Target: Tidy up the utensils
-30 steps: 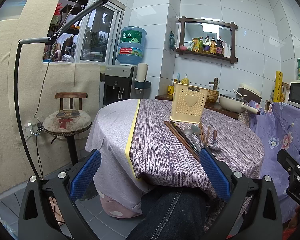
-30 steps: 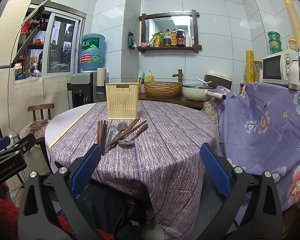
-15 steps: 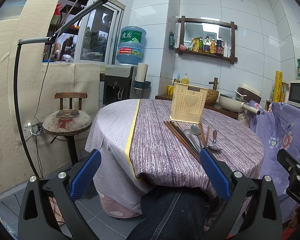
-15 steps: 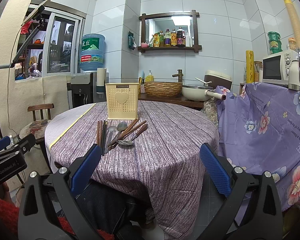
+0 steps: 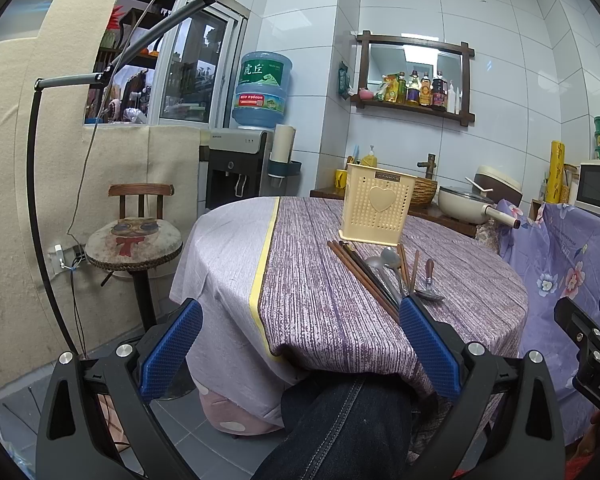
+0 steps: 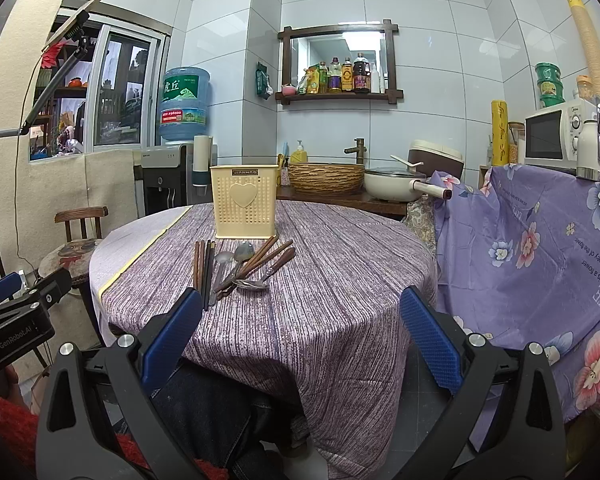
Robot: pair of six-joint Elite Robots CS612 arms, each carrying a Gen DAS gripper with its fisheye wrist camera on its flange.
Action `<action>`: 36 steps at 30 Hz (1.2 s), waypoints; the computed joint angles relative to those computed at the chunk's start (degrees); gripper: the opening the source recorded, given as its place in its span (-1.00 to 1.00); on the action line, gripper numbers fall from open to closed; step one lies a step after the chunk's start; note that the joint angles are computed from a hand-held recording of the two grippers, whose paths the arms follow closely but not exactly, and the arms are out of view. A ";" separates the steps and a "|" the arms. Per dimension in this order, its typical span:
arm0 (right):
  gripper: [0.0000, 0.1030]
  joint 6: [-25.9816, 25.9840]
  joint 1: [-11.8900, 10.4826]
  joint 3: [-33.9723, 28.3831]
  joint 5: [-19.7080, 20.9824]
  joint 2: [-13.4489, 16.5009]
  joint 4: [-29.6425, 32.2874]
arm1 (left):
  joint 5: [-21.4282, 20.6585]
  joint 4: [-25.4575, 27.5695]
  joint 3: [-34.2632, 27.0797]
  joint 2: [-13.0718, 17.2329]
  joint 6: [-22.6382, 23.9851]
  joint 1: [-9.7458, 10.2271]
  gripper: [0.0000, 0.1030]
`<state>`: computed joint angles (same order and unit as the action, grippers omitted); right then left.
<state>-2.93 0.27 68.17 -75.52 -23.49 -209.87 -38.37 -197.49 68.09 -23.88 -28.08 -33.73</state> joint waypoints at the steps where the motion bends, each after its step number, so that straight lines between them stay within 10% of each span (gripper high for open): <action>1: 0.90 0.00 0.01 -0.02 -0.01 0.00 0.04 | 0.00 0.00 0.00 0.00 0.00 0.00 0.90; 22: 0.90 -0.37 -0.11 -0.73 -1.34 0.50 1.31 | -1.05 3.59 -1.80 1.27 -1.82 -0.14 0.90; 31: 0.90 0.63 -0.04 -8.98 -2.82 2.49 17.76 | -6.48 17.21 -5.93 0.94 -3.03 2.61 0.90; 36: 0.90 -1.62 0.02 -18.78 -0.25 5.48 31.19 | -17.43 28.37 -12.83 1.88 -4.20 5.79 0.80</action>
